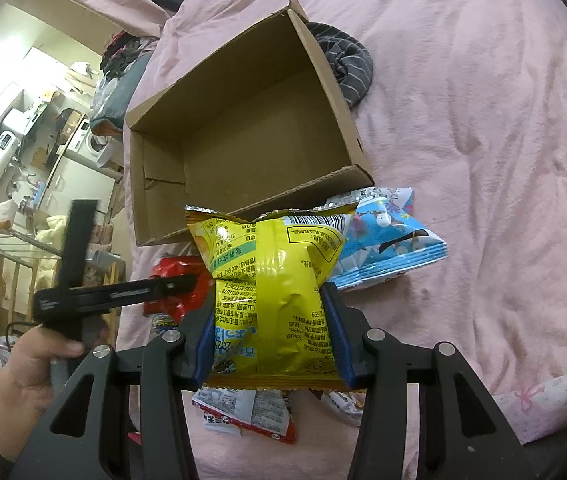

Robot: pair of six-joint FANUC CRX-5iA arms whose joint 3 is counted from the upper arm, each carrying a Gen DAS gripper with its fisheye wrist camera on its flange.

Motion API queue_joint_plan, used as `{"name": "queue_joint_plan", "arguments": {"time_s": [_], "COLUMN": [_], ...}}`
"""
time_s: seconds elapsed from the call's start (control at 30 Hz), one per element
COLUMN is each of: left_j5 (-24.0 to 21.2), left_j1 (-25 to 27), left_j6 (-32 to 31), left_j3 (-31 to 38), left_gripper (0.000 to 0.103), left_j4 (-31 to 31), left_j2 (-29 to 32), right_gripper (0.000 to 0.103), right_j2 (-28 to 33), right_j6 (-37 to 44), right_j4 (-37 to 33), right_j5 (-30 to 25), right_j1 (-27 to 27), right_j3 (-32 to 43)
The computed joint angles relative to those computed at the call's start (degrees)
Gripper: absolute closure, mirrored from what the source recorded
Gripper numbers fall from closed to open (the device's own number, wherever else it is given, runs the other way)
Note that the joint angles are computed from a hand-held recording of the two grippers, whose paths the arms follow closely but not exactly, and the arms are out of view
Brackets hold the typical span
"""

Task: Organize snacks
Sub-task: 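Carry both bags into the box and open both grippers to drop them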

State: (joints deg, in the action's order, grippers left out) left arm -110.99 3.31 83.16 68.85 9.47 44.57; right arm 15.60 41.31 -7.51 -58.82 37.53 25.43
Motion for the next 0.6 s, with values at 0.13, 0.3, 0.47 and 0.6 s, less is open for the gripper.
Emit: {"name": "queue_joint_plan", "arguments": {"time_s": [0.13,0.3,0.47,0.6], "left_j5": [3.10,9.88,19.66,21.55], "left_j1": [1.79,4.09,4.99,4.75], "left_j6": [-0.50,-1.37,-2.78,-1.26], "left_j3": [-5.45,-15.41,-24.05,-18.78], "left_gripper": [0.065,0.065,0.065,0.064], "left_j4": [3.18,5.90,7.91,9.24], "left_j2": [-5.08,-13.48,-19.50,-16.46], "right_gripper": [0.053,0.053,0.053,0.053], "right_j2": [-0.26,-0.32,2.97,8.38], "right_j6": [0.54,0.78,2.47,4.81], "right_j4": [0.13,0.95,3.29,4.39], "right_j5": [0.09,-0.37,-3.70,-6.80], "right_j1": [0.34,0.94,1.32,0.38], "right_j3": [-0.17,0.58,6.90,15.55]}}
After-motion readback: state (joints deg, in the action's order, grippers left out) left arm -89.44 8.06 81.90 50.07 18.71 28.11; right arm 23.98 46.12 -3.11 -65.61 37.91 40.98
